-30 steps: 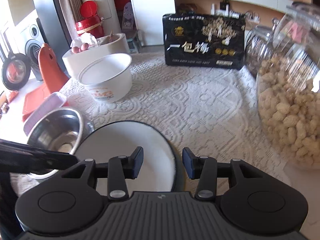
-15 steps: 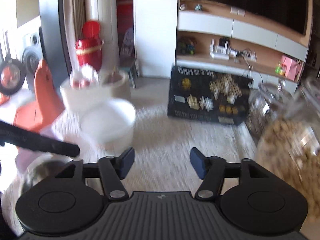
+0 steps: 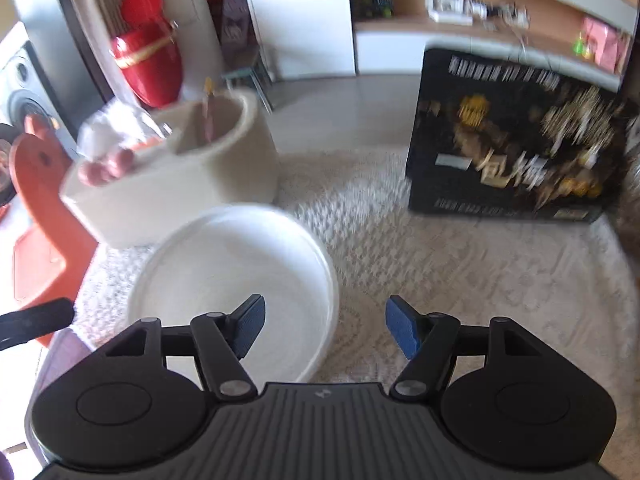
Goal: Organize plates and bowls
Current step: 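Move the left gripper to the white printed bowl and grasp its rim, then carry the white bowl and lower it into the blue bowl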
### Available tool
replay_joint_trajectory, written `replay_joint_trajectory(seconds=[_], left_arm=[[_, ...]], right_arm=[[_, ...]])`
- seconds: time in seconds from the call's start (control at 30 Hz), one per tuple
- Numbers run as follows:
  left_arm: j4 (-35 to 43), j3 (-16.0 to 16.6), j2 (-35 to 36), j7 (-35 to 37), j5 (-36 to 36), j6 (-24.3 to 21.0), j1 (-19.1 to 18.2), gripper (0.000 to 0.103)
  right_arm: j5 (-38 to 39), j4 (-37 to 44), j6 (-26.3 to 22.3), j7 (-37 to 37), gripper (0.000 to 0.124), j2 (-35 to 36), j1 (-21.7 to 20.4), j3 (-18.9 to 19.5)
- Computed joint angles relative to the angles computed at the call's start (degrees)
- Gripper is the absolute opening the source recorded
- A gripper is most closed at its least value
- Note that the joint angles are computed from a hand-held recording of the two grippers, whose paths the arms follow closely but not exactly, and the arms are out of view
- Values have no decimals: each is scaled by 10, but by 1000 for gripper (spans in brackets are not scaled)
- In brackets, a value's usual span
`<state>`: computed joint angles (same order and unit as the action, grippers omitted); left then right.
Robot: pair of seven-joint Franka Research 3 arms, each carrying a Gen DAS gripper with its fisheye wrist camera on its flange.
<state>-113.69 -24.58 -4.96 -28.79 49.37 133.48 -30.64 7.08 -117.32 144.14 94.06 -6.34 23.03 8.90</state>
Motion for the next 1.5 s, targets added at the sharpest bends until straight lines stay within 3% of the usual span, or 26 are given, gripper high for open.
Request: replay_joint_trajectory(seconds=[0.07, 0.17, 0.3, 0.43, 0.57, 0.7, 0.83, 1.37, 1.5], left_arm=[[5, 1, 11, 7, -5, -1, 0, 25], [14, 7, 29, 27, -23, -2, -3, 25], [14, 19, 51, 58, -55, 32, -6, 25], [-2, 29, 55, 50, -56, 94, -5, 23], [-23, 33, 41, -5, -7, 148, 0, 23], [-22, 27, 32, -1, -5, 148, 2, 21], [-36, 26, 25, -18, 1, 192, 10, 21], [19, 19, 45, 52, -16, 85, -16, 21], [16, 19, 36, 47, -3, 97, -16, 22]], right_arm=[[36, 16, -29, -8, 66, 22, 3, -5], [101, 27, -76, -26, 51, 38, 3, -13], [167, 25, -118, -63, 37, 41, -1, -18], [181, 17, -123, -85, 35, 32, -2, -16], [190, 14, -131, -99, 33, 25, 0, -15], [189, 8, -132, -99, 32, 10, 2, -14], [188, 6, -142, -104, 32, -1, -1, -17], [154, -4, -152, -102, 34, -21, -11, -20], [145, -15, -148, -110, 36, -36, -15, -22]])
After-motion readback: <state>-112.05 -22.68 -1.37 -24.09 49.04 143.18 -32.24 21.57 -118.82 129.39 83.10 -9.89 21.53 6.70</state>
